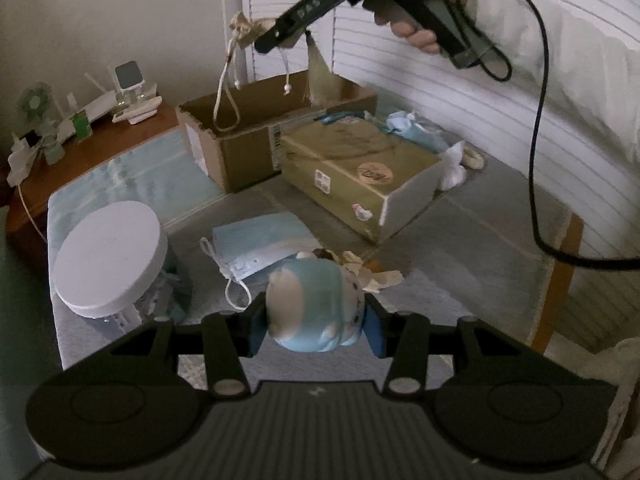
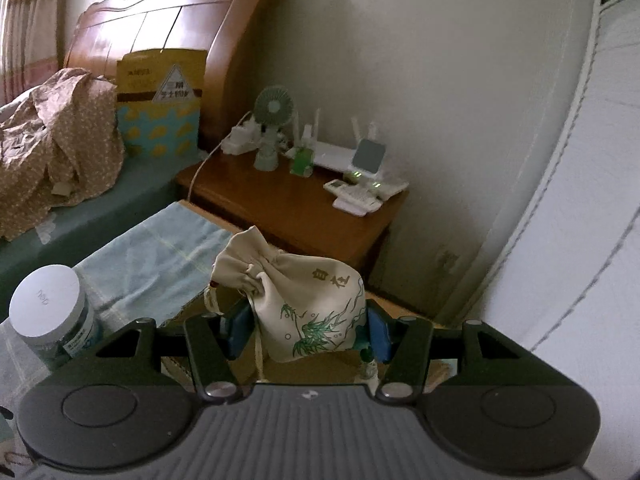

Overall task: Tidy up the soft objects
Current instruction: 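Lift the pouch into the cardboard box and open the right tool while the left tool holds the doll, then carry the blue plush doll into the cardboard box and open the left tool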

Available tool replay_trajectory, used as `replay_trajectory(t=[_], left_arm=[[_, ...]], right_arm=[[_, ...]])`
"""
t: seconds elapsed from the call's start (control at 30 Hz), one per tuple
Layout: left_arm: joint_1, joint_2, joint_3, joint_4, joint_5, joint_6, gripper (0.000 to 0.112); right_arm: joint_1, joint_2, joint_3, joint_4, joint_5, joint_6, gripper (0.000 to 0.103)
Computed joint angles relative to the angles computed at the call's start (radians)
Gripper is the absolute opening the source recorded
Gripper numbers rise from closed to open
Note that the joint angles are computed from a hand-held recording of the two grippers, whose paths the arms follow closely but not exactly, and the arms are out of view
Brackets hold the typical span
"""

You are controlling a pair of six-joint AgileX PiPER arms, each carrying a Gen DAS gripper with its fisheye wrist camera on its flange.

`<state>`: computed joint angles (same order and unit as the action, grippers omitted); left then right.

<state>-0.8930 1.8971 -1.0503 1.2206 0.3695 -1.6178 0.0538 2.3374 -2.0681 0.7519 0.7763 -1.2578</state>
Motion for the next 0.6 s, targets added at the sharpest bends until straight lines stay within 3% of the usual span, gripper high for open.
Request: replay_trajectory(t=[0.07,0.17,0.2,0.37,0.6], left_arm=[[0.007,0.006,-0.005,-0.019,-0.002,0.021,0.048],[0.017,0.008,-0.008,-0.032,-0.005,0.04,0.048],[0.02,0.009,-0.009,-0.032,-0.005,0.042,0.048],[0.033,0.005,-0.015,-0.041,-0.011,0.056,0.048],[0.042,-0.004,-0.042,-0.087,-0.006,0.116,0.048]], right_arm=[[0.012,0.033,-0.026,-0.019,0.008,0.019,0.067],[0.02,0.042,0.01,-0.017,-0.006,-0.01,0.093],[0.02,0.035,0.036,0.004,-0.013,-0.036,0.096],[0.005,-0.016,0.155,0.052,-0.054,-0.102,0.103],[-0.029,-0.15,0.409,0.166,-0.141,-0.206,0.103]])
